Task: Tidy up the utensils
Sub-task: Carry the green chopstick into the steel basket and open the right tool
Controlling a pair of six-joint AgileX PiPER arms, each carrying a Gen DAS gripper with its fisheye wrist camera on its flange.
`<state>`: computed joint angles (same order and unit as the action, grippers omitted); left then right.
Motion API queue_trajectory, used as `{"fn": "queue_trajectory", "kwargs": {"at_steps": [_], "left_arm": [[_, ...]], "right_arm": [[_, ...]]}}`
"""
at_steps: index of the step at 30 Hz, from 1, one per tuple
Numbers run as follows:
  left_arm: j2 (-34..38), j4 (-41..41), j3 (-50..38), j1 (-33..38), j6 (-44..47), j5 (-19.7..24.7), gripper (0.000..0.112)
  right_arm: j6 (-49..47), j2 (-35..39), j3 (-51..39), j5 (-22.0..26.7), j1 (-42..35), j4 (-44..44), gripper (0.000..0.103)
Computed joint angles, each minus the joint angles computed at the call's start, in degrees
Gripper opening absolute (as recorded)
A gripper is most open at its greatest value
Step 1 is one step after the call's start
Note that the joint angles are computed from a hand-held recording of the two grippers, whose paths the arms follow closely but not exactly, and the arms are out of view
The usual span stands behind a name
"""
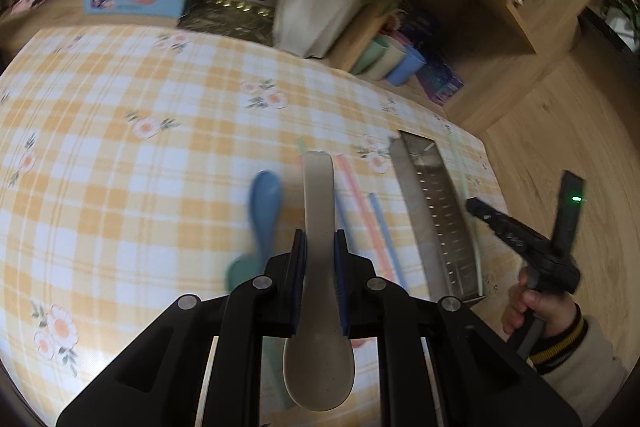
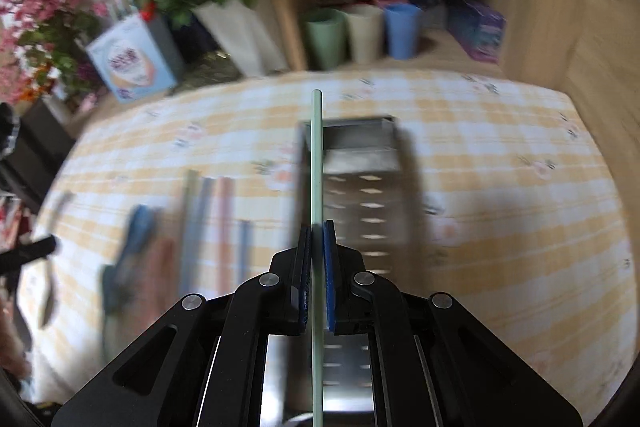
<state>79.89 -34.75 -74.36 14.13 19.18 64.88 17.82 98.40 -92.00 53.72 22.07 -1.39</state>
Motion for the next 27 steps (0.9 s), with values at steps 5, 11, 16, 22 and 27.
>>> {"fn": "queue_trajectory", "kwargs": {"at_steps": [5,11,16,22,27], "left_arm": [[1.70,3.47,-3.14,-7.16,-5.57,-2.00,0.013],[3.72,6.78,-5.11,-12.44,-10.44,-3.01,0.014],[5.14,8.49,-6.29,-15.56,-12.84,-3.15,0.014],[6.61,9.77,-7.72,-17.79,-15.93,-2.76,0.014],[7.85,11.18,-9.21,-20.52,-18.30,-2.93,0.014]], "right_arm": [[-0.63,0.74,2.24,-0.45,-1.37,0.05,0.006],[1.73,1.04,4.38,-0.71,-0.75,-1.40,0.006],[2.75,1.44,4.75,-0.89,-1.16,-1.45,0.006],[3.29,1.34,4.73,-1.07,-1.38,-1.76,0.006],[2.92,-0.41,6.16,-2.17,-2.21,-0.86,0.007]]}}
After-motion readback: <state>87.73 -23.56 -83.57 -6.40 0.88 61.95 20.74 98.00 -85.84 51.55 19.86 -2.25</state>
